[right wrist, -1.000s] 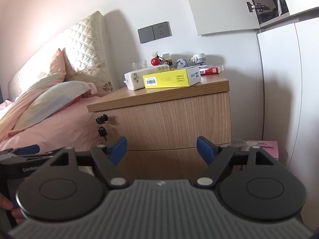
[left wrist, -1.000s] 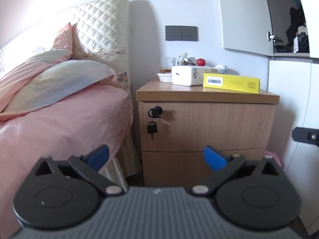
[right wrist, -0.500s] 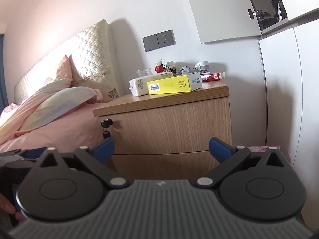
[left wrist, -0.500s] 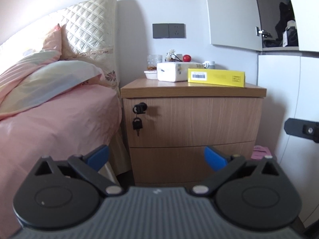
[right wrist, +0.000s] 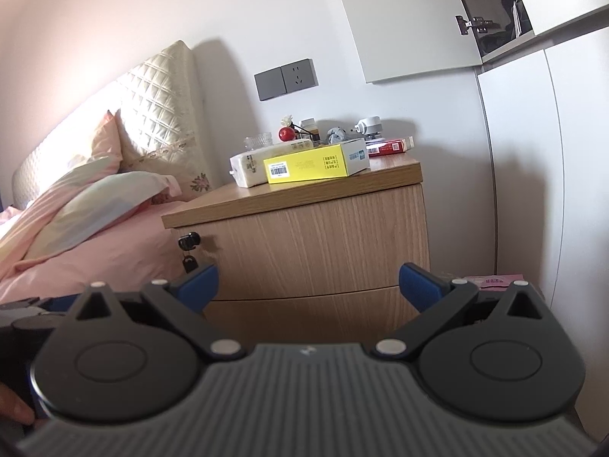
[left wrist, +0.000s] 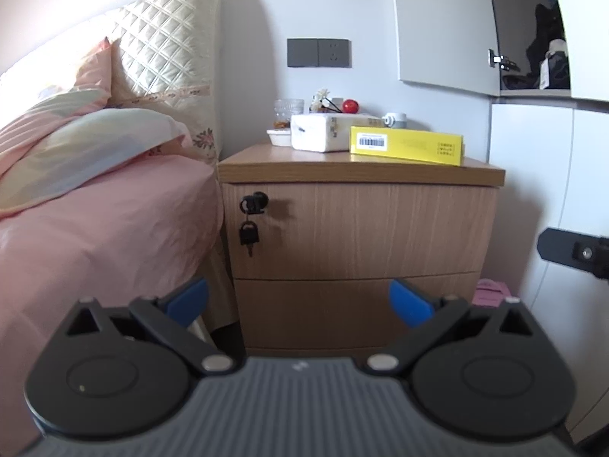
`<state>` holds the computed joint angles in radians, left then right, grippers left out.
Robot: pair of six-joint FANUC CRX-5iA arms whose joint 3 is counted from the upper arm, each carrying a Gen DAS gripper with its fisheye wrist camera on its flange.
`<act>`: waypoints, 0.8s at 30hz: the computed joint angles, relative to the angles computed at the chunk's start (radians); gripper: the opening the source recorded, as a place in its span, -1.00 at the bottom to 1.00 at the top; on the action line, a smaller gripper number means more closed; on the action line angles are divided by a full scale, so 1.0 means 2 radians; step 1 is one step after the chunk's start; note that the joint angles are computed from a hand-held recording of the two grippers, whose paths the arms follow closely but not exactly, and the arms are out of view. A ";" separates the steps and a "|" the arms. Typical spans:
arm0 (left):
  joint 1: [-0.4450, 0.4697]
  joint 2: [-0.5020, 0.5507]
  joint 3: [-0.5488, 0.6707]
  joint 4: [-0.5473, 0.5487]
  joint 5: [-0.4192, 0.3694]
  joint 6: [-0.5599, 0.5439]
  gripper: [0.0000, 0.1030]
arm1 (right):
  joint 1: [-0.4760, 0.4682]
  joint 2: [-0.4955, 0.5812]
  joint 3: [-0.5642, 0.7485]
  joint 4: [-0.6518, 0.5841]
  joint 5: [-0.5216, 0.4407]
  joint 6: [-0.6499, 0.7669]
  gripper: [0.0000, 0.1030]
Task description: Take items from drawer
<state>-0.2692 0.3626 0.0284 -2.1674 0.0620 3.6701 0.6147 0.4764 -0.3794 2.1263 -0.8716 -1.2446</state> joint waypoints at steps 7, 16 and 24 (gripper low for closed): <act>-0.001 -0.002 -0.003 -0.011 0.000 0.013 1.00 | 0.003 0.001 0.000 -0.009 0.002 0.010 1.00; 0.006 -0.003 -0.001 0.004 0.008 -0.004 1.00 | 0.000 0.000 0.000 -0.007 0.008 0.003 1.00; 0.016 -0.005 0.003 0.032 0.020 -0.034 1.00 | 0.001 -0.001 -0.002 -0.011 0.007 0.007 1.00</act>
<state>-0.2380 0.3533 0.0340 -2.1039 0.1027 3.6030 0.6162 0.4743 -0.3840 2.1051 -0.8586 -1.2303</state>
